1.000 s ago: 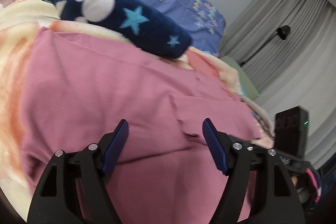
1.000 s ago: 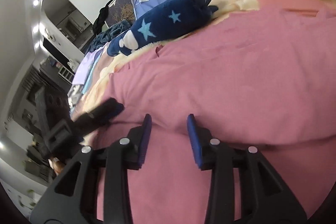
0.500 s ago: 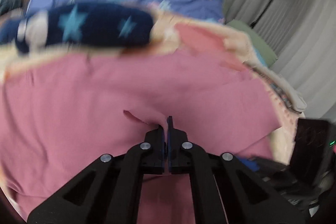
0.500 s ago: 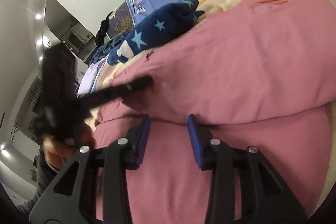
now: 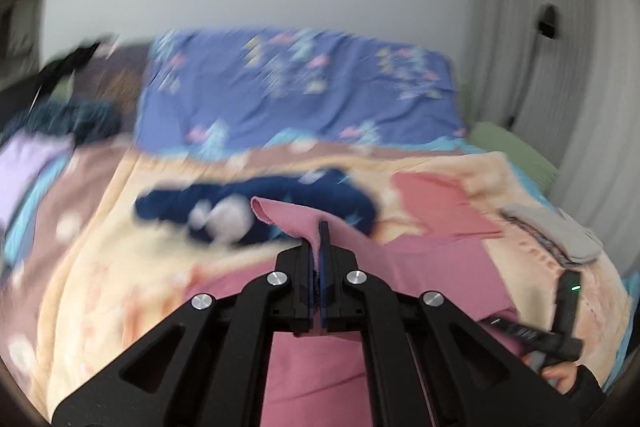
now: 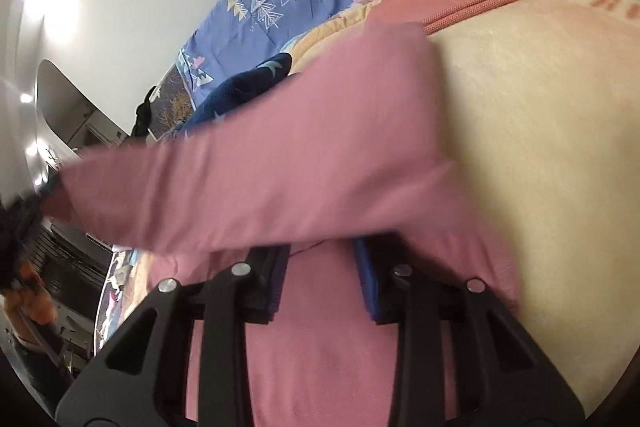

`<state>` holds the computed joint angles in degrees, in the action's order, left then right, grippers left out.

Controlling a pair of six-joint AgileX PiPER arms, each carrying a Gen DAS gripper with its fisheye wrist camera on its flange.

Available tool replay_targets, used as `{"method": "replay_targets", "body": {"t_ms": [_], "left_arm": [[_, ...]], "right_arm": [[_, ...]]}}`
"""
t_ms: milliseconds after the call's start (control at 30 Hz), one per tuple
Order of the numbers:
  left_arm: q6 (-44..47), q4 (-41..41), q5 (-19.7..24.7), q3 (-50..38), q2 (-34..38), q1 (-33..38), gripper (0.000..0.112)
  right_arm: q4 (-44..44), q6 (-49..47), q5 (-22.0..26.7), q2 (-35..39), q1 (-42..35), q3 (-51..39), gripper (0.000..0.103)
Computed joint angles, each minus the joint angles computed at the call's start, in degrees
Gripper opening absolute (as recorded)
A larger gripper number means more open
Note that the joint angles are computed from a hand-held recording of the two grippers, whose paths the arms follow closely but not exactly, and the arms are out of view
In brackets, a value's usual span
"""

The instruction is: Fold small clothes

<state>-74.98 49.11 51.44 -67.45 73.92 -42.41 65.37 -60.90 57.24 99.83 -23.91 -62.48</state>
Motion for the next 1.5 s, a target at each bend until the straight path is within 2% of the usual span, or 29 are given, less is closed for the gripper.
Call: {"method": "replay_targets", "body": {"t_ms": [100, 167, 300, 400, 500, 567, 700, 833, 933, 967, 1000, 1033, 1067, 1100, 1167, 1200, 1233, 1300, 1367, 1433, 1500], "left_arm": [[2.9, -9.59, -8.53, 8.68, -2.11, 9.74, 0.001], [4.55, -12.79, -11.69, 13.19, -2.27, 13.69, 0.003], [-1.11, -10.44, -14.12, 19.99, -3.41, 16.43, 0.019], [-3.46, -10.43, -19.68, 25.2, -6.35, 18.64, 0.026], [-6.27, -7.62, -19.09, 27.41, -7.42, 16.26, 0.027], [-7.52, -6.62, -18.9, 27.66, -6.84, 14.28, 0.027], [-12.73, -1.57, -11.52, 25.01, -1.97, 7.23, 0.027], [-13.84, 0.76, -14.24, 23.37, -1.87, 2.89, 0.028], [-11.27, 0.79, -13.04, 19.99, 3.4, -0.04, 0.041], [-9.75, -0.23, -12.71, 19.0, 6.47, -0.51, 0.044], [-9.33, -0.87, -12.26, 18.36, 9.36, -0.92, 0.045], [-11.2, 0.76, -12.2, 18.7, 11.24, -1.53, 0.048], [-13.57, 2.71, -12.23, 19.38, 11.26, -2.22, 0.048], [-13.65, 2.59, -12.43, 19.62, 10.54, -2.17, 0.048], [-14.34, 2.81, -13.7, 20.49, 10.06, -1.77, 0.049], [-14.48, 2.9, -14.36, 20.81, 9.9, -1.39, 0.05], [-14.57, 2.93, -14.53, 20.95, 9.71, -1.32, 0.05], [-14.72, 3.2, -14.16, 20.84, 9.89, -1.55, 0.05], [-14.45, 3.14, -14.1, 20.48, 10.21, -1.44, 0.05], [-14.2, 3.02, -14.47, 20.55, 9.95, -1.11, 0.05], [-14.47, 3.2, -14.88, 20.87, 9.67, -0.99, 0.051]], "right_arm": [[-0.32, -0.63, -1.49, -0.67, 0.56, 0.7, 0.032], [-0.27, -0.55, -1.67, -0.6, 0.81, 0.64, 0.032], [0.68, -0.47, -0.78, -0.1, 0.56, 0.45, 0.032], [2.65, -0.65, 0.45, -1.7, -2.92, 1.84, 0.031], [2.43, 1.15, -3.22, -4.3, -5.5, 3.98, 0.035], [1.57, 0.6, -0.39, -3.32, -7.58, 3.83, 0.035], [-1.99, -0.69, 0.67, -6.28, -8.96, 4.43, 0.041], [-1.84, -3.9, 3.55, -9.38, -8.81, 3.27, 0.042], [-4.24, -1.62, 3.02, -8.08, -4.51, -1.73, 0.042], [-7.68, 1.46, 1.13, -6.58, -2.47, -3.78, 0.039], [-13.41, 6.64, -3.04, -5.98, 0.41, -4.95, 0.037], [-19.14, 10.65, -8.16, -4.45, 2.54, -5.29, 0.015], [-23.29, 13.49, -10.99, -1.87, 3.31, -6.06, 0.001], [-25.16, 16.17, -11.53, -0.49, 3.46, -6.9, 0.0], [-22.89, 16.19, -6.16, 0.59, 1.17, -9.82, 0.001], [-21.04, 15.49, -3.33, 0.74, 0.14, -11.7, 0.01], [-19.42, 14.95, -1.88, 0.96, -0.51, -13.19, 0.03], [-16.55, 15.45, -3.15, 1.29, -0.94, -16.36, 0.057], [-19.83, 20.23, -4.44, 5.77, 1.22, -24.18, 0.059], [-24.08, 27.25, -2.21, 14.8, 3.58, -35.64, 0.059], [-24.4, 33.71, 3.8, 23.47, 4.04, -47.1, 0.06]]}}
